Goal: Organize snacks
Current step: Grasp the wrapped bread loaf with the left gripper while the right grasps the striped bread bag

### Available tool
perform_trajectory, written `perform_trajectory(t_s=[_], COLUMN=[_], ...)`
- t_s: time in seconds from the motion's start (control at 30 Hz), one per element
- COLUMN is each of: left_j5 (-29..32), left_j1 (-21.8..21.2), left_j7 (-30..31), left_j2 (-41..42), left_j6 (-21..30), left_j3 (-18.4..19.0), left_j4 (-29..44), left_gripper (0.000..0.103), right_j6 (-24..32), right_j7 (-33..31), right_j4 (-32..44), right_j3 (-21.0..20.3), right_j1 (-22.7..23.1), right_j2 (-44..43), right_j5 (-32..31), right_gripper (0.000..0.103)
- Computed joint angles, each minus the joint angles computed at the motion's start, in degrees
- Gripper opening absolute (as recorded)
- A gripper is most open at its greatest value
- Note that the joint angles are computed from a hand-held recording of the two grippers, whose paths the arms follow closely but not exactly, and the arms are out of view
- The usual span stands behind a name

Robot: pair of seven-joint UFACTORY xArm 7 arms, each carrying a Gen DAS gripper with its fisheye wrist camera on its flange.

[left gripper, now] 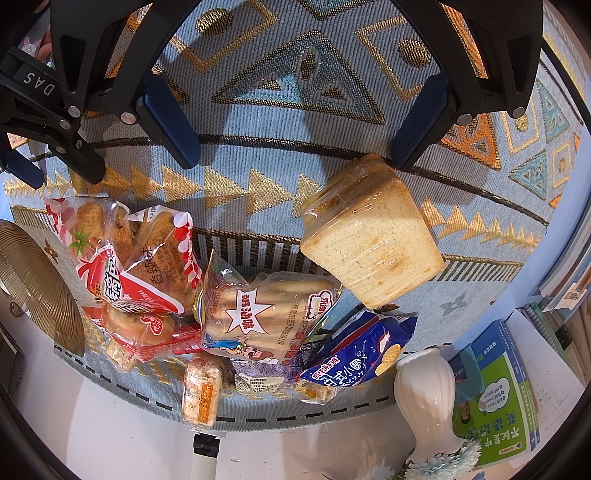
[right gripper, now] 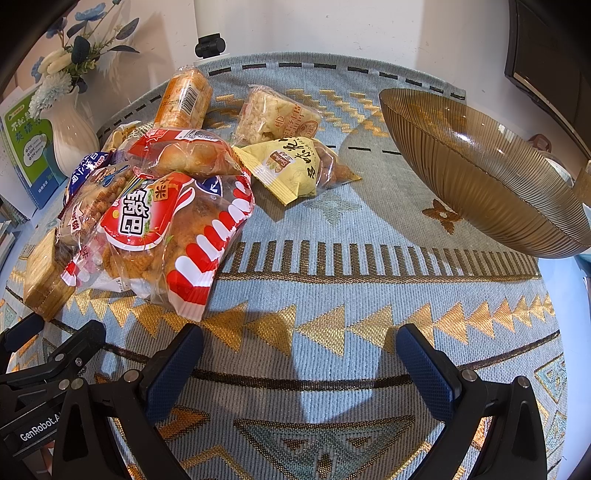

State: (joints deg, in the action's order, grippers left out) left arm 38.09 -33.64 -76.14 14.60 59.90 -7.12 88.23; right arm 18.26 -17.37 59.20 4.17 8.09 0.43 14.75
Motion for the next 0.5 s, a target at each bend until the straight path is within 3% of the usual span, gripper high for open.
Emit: perform_trajectory(t_s=[0.3,0.43,0.5], left_j5=[-0.1,-3.0,-6.3], left_j1=[0.0,1.3,2.5], left_j7=[0.3,3.9,6.4], left_j2=[-0.2,-3.0,-4.9], left_j6=[-0.2,-1.7,-2.7], left_j3=[0.0,-1.0,-1.6], left_j4=[-0.2,-3.3,-5.0], left_gripper=[0.103,0.103,0.103], right_j6=[0.3,4.6,9.8], right_j7=[-1.3,-9.9,-15.1], right_j4=[-0.1,-0.1,1.0], right_j3=[0.1,-0.4,-1.1], right_j1=[0.0,-0.1,-0.3], right_j2=[-0.2,-1.7,-2.3], right_j5=[1.1,6.0,7.5], right_gripper=[0.103,0.103,0.103])
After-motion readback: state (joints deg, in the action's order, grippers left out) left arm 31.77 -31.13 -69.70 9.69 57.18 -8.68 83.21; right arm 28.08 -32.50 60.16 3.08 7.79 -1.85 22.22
